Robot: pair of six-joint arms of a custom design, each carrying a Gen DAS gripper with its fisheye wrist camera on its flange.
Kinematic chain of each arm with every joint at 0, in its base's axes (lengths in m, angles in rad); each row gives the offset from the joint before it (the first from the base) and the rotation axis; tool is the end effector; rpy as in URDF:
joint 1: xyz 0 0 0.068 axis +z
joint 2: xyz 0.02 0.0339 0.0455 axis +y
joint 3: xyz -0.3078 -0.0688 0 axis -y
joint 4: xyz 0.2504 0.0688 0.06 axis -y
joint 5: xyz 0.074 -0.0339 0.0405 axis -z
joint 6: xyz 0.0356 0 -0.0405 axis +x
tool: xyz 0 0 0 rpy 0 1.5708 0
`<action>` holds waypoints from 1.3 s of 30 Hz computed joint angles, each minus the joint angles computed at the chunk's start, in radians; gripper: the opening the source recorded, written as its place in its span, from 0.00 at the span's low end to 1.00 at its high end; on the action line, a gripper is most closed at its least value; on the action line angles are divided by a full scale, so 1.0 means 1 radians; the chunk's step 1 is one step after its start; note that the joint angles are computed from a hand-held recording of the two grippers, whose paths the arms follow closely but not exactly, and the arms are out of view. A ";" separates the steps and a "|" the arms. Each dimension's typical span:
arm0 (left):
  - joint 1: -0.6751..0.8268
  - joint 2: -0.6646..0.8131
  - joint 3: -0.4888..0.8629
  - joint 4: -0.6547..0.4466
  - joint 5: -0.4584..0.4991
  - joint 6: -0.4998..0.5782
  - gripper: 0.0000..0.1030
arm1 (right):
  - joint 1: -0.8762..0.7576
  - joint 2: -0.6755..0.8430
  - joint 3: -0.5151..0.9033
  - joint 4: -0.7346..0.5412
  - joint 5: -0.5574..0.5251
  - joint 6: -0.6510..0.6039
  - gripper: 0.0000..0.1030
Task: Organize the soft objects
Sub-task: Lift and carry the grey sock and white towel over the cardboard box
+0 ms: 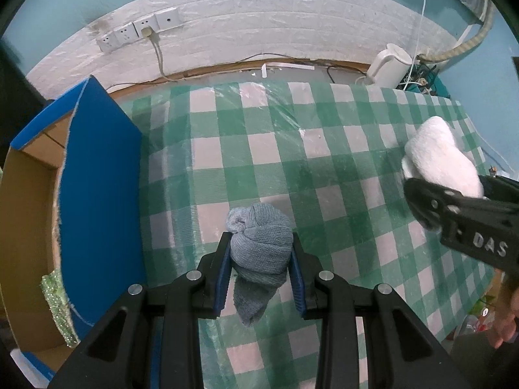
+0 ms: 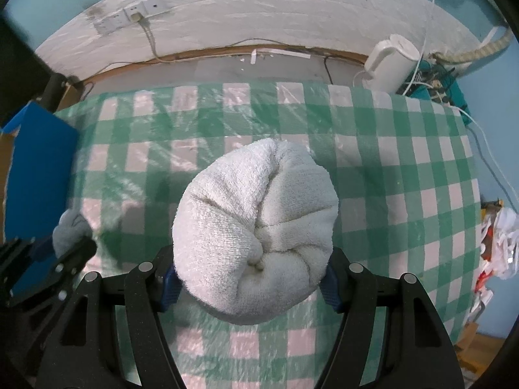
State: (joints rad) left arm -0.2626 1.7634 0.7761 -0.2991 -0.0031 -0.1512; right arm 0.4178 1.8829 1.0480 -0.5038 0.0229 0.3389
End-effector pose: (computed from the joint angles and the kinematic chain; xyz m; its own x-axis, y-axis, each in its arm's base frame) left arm 0.2875 -0.0772 0.1345 -0.9553 0.1008 -0.2778 0.1162 0.9924 -0.0393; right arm 0.3223 0.1422 0.1544 -0.9721 -0.0679 -0.2243 -0.0823 0.9951 0.0555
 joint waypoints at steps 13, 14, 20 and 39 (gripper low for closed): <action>0.062 -0.145 -0.057 -0.047 0.002 0.040 0.32 | 0.084 -0.158 -0.015 -0.058 0.012 -0.014 0.66; 0.068 -0.158 -0.062 -0.052 0.003 0.045 0.32 | 0.094 -0.162 -0.011 -0.062 0.015 -0.009 0.66; 0.120 -0.253 -0.094 -0.093 0.004 0.085 0.32 | 0.145 -0.190 0.013 -0.090 0.018 -0.005 0.66; 0.409 -0.431 -0.112 -0.195 0.068 0.274 0.32 | 0.338 -0.154 0.178 -0.165 0.046 0.015 0.66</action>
State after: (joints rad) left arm 0.1461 1.3324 0.6646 -0.4941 0.0646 0.1232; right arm 0.7561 1.7285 1.2255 -0.6685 0.0691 0.3538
